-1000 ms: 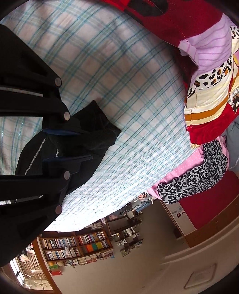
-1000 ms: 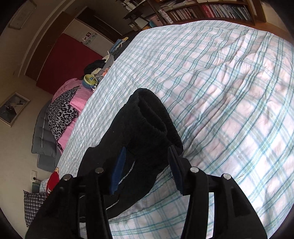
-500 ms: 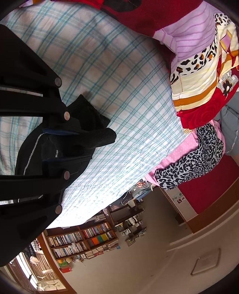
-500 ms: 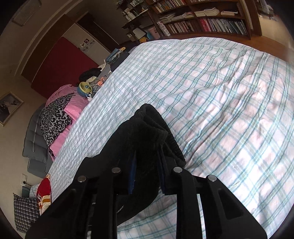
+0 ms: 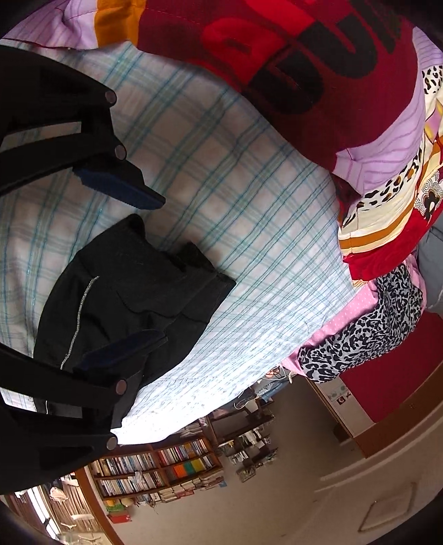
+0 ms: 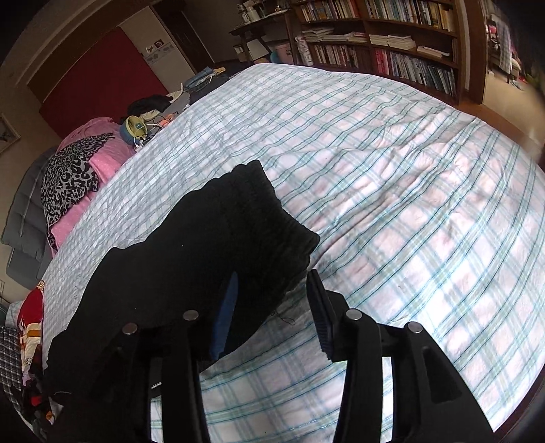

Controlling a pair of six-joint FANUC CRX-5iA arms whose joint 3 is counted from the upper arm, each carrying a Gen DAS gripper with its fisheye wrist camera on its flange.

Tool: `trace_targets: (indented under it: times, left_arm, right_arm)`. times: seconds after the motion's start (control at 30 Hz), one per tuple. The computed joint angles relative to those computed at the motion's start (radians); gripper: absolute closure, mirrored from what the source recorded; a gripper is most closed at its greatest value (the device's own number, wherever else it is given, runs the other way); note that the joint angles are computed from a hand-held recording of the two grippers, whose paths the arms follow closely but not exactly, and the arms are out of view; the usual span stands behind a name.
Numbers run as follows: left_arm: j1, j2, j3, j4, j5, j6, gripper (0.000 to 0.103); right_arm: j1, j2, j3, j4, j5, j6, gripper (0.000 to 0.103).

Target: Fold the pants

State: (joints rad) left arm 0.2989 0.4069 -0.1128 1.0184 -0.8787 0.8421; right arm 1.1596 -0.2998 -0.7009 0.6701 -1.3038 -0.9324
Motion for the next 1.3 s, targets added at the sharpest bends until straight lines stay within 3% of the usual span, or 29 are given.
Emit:
trace_targets:
  times: [0.1, 0.37, 0.4, 0.43, 0.5, 0.57, 0.7, 0.8, 0.97, 1.1, 1.3]
  left_arm:
    - [-0.007, 0.015, 0.014, -0.002, -0.015, 0.009, 0.027]
    - [-0.041, 0.064, 0.054, -0.021, -0.023, 0.034, 0.025]
    - [-0.048, 0.07, 0.065, -0.033, -0.019, 0.04, 0.03]
    - [-0.051, 0.073, 0.071, -0.036, -0.021, 0.035, 0.048]
    - [-0.053, 0.083, 0.096, -0.067, -0.044, 0.048, 0.08]
    - [-0.055, 0.07, 0.087, -0.063, -0.033, 0.028, 0.086]
    - [-0.059, 0.032, 0.054, -0.022, -0.011, -0.053, 0.091]
    - [-0.062, 0.013, 0.043, 0.007, -0.008, -0.098, 0.093]
    - [-0.069, -0.003, 0.042, 0.05, -0.012, -0.148, 0.093]
    - [-0.072, 0.004, 0.064, 0.07, -0.027, -0.157, 0.093]
    - [-0.077, 0.016, 0.078, 0.136, -0.05, -0.187, 0.093]
  right_arm:
    - [-0.002, 0.028, 0.028, -0.031, -0.02, 0.009, 0.058]
    - [-0.012, 0.191, 0.216, -0.089, -0.229, 0.082, 0.058]
    - [-0.021, 0.212, 0.241, -0.081, -0.235, 0.111, 0.058]
    - [-0.032, 0.233, 0.263, -0.069, -0.236, 0.143, 0.058]
    - [-0.064, 0.266, 0.304, -0.039, -0.209, 0.221, 0.058]
    - [-0.11, 0.31, 0.358, -0.011, -0.159, 0.318, 0.058]
    - [-0.226, 0.42, 0.484, 0.016, 0.002, 0.539, 0.055]
    - [-0.318, 0.529, 0.624, -0.029, 0.101, 0.72, 0.054]
    - [-0.449, 0.763, 0.967, -0.225, 0.1, 1.028, 0.054]
    - [-0.513, 0.923, 1.208, -0.356, -0.001, 1.168, 0.054]
    - [-0.559, 1.176, 1.57, -0.457, -0.328, 1.352, 0.051]
